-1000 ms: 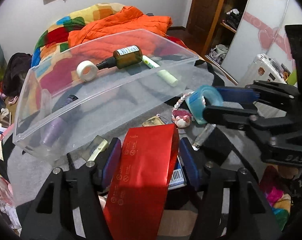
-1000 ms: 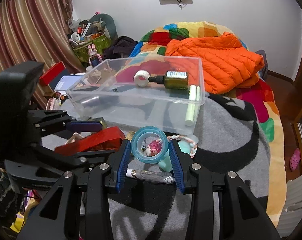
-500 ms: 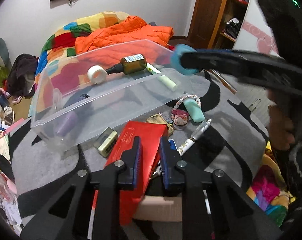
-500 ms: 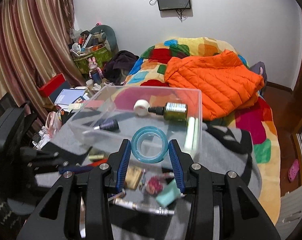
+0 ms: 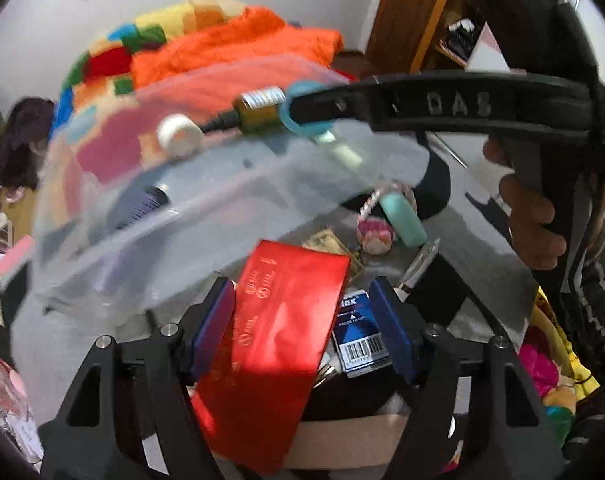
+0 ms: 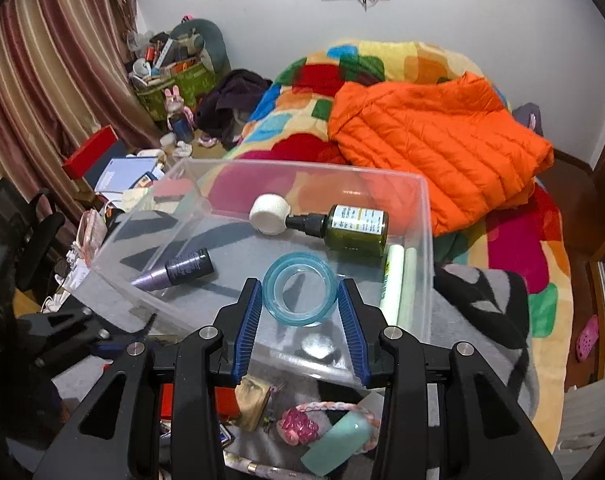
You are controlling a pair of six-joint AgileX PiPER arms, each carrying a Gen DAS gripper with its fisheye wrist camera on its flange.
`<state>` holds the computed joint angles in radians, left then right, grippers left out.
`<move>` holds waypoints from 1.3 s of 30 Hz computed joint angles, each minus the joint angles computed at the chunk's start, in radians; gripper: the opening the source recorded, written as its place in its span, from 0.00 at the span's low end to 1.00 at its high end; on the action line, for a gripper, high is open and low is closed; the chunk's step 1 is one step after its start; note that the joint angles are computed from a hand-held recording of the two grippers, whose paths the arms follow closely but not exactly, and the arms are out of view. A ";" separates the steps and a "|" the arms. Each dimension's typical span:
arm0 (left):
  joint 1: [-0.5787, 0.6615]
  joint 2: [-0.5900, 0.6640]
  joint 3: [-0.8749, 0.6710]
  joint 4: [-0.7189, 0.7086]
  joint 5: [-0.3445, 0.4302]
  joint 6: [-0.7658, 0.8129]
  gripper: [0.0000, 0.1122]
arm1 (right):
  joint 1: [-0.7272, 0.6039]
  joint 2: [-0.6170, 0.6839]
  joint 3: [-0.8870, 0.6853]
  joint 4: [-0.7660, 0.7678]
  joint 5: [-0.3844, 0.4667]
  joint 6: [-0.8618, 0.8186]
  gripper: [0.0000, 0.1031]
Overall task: Organize objects
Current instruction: 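Place the blue tape roll into the box with the right gripper, then carry the red pouch into the box with the left gripper while the right grasps the rope toy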
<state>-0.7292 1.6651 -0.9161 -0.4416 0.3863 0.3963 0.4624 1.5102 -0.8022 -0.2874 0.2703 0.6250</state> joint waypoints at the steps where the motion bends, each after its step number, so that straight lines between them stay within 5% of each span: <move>1: -0.008 0.001 0.001 0.011 -0.008 -0.004 0.64 | 0.000 0.008 -0.004 0.000 0.002 -0.002 0.35; 7: -0.047 0.012 -0.013 0.098 -0.015 -0.081 0.63 | -0.007 0.069 -0.045 0.085 0.015 -0.107 0.35; 13: -0.068 -0.071 0.050 -0.013 -0.006 0.063 0.54 | -0.009 0.109 -0.077 0.117 0.031 -0.150 0.35; 17: -0.106 -0.110 0.056 0.198 -0.035 -0.139 0.55 | -0.017 0.126 -0.102 0.151 0.050 -0.188 0.35; 21: -0.074 -0.057 0.000 0.213 -0.001 -0.162 0.58 | -0.022 0.124 -0.108 0.188 0.070 -0.220 0.35; 36: -0.047 0.063 -0.057 0.156 0.038 -0.137 0.65 | -0.013 -0.240 0.190 -0.021 0.027 0.017 0.52; 39: -0.061 0.039 -0.026 0.171 0.011 -0.167 0.52 | -0.029 -0.284 0.255 0.023 0.015 -0.006 0.52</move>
<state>-0.7900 1.7041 -0.9423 -0.2703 0.3971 0.2293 0.4337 1.2260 -0.5476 -0.2643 0.2855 0.6192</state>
